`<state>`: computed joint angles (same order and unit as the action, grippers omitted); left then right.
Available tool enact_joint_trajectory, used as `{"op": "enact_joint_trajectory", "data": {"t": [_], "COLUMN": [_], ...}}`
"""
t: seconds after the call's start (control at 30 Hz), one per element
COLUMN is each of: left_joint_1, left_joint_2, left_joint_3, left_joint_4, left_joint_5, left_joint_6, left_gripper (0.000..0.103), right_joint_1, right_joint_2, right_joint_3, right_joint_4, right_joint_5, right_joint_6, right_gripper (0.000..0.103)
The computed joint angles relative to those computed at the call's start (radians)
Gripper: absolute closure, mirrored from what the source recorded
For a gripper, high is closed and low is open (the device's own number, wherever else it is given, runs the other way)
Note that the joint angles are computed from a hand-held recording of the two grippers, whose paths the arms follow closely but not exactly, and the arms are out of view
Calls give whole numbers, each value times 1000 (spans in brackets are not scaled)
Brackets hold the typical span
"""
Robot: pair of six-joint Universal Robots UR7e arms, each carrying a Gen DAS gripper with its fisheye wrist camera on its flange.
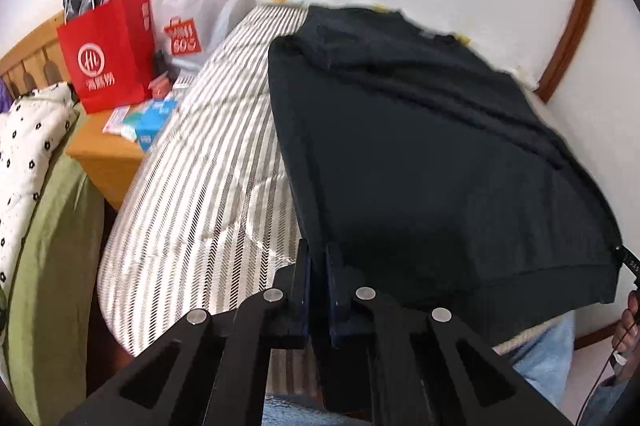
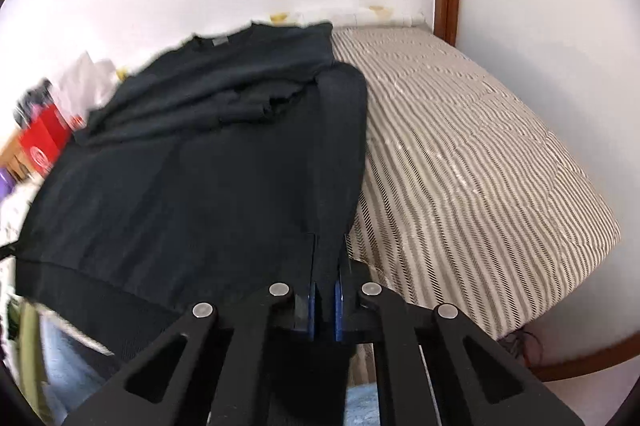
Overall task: Fold small clothes
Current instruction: 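Grasp the sweatshirt hem with the left gripper while the right gripper grasps it too, then lift the hem with both grippers and fold it toward the collar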
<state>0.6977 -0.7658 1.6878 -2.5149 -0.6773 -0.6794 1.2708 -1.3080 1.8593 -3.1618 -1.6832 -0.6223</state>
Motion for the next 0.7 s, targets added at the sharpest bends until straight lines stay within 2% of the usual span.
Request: {"op": "enact_joint_trajectory", "data": {"t": [0.07, 0.17, 0.33, 0.5, 0.7], "left_joint_1": [-15, -28, -13, 10, 66], "left_joint_2": [-15, -21, -5, 41, 115], "left_joint_3": [15, 22, -22, -132, -322], "left_joint_4": [-36, -93, -186, -220, -232], "left_joint_5": [-9, -7, -35, -37, -54], "left_joint_6": [22, 66, 135, 233, 312], "left_gripper": [96, 96, 96, 96, 96], "right_joint_1": [-11, -1, 15, 62, 119], "right_joint_2": [-38, -53, -35, 12, 112], "right_joint_3": [12, 14, -41, -146, -354], "right_joint_4": [31, 21, 66, 88, 161], "right_joint_5": [43, 41, 69, 86, 77], "right_joint_6": [13, -3, 28, 41, 87], "right_gripper": [97, 97, 97, 97, 97]}}
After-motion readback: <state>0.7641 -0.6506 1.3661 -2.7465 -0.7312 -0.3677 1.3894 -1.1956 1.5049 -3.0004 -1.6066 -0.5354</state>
